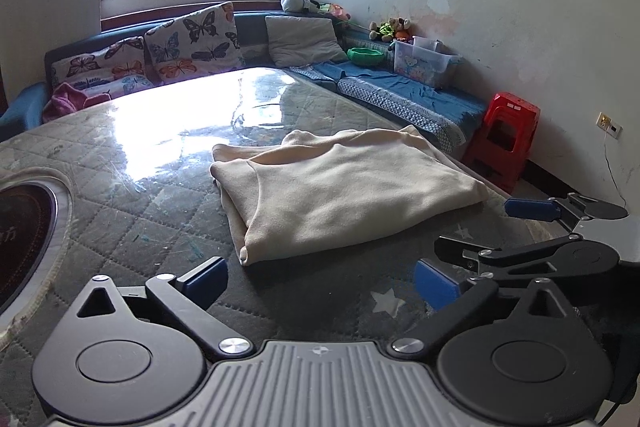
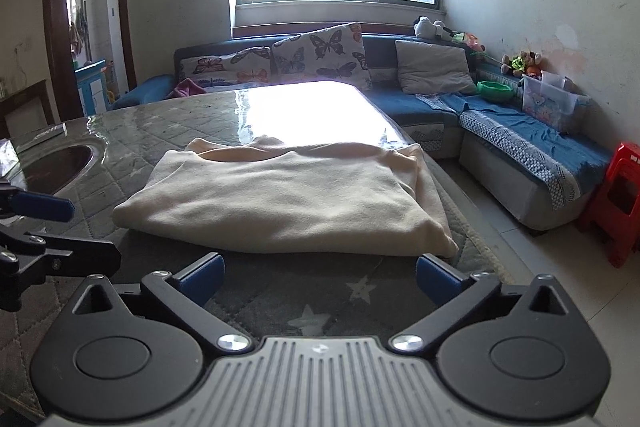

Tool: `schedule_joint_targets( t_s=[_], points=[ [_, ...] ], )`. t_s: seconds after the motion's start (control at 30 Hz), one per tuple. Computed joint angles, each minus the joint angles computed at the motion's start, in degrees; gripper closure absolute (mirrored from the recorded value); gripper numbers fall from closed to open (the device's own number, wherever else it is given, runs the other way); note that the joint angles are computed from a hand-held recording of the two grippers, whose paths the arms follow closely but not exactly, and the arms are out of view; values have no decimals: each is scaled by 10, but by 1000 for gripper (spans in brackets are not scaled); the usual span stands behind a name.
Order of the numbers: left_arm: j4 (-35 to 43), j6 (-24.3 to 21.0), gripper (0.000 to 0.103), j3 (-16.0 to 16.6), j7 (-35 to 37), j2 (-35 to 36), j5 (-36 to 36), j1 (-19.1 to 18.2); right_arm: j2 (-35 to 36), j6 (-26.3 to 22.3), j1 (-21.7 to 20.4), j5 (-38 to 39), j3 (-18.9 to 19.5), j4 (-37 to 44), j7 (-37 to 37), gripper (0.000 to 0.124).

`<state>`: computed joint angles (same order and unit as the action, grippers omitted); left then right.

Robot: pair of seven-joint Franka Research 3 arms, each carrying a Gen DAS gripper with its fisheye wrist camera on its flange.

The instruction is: Fold clothes

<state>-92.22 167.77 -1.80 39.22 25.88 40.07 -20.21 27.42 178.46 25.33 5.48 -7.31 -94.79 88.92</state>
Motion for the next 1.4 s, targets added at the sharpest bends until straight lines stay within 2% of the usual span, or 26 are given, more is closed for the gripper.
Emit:
schedule_joint_targets(
  t_s=[0.1, 0.27, 0.5, 0.77, 0.87, 1.0, 1.4],
  points=[
    [-4, 2, 0, 4, -8, -4, 5, -4, -3, 8, 27, -12, -31, -9, 14, 21],
    [-9, -6, 0, 17, -38, -10, 28, -16, -11, 16, 22, -7, -22, -19, 13, 21],
    [-16, -20, 0, 23, -91, -19, 68, -23, -20, 32, 62, -14, -67, -38, 29, 21],
    [-26, -32, 0, 12, -121, -30, 104, -18, -25, 55, 88, -2, -93, -57, 33, 21],
    [-29, -36, 0, 11, -137, -34, 119, -19, -29, 61, 90, 8, -91, -64, 23, 21],
    [-36, -36, 0, 7, -151, -41, 135, -17, -31, 69, 118, 17, -120, -73, 16, 21],
    [-51, -41, 0, -3, -207, -58, 199, -15, -41, 93, 158, 77, -153, -95, -27, 21]
  ],
)
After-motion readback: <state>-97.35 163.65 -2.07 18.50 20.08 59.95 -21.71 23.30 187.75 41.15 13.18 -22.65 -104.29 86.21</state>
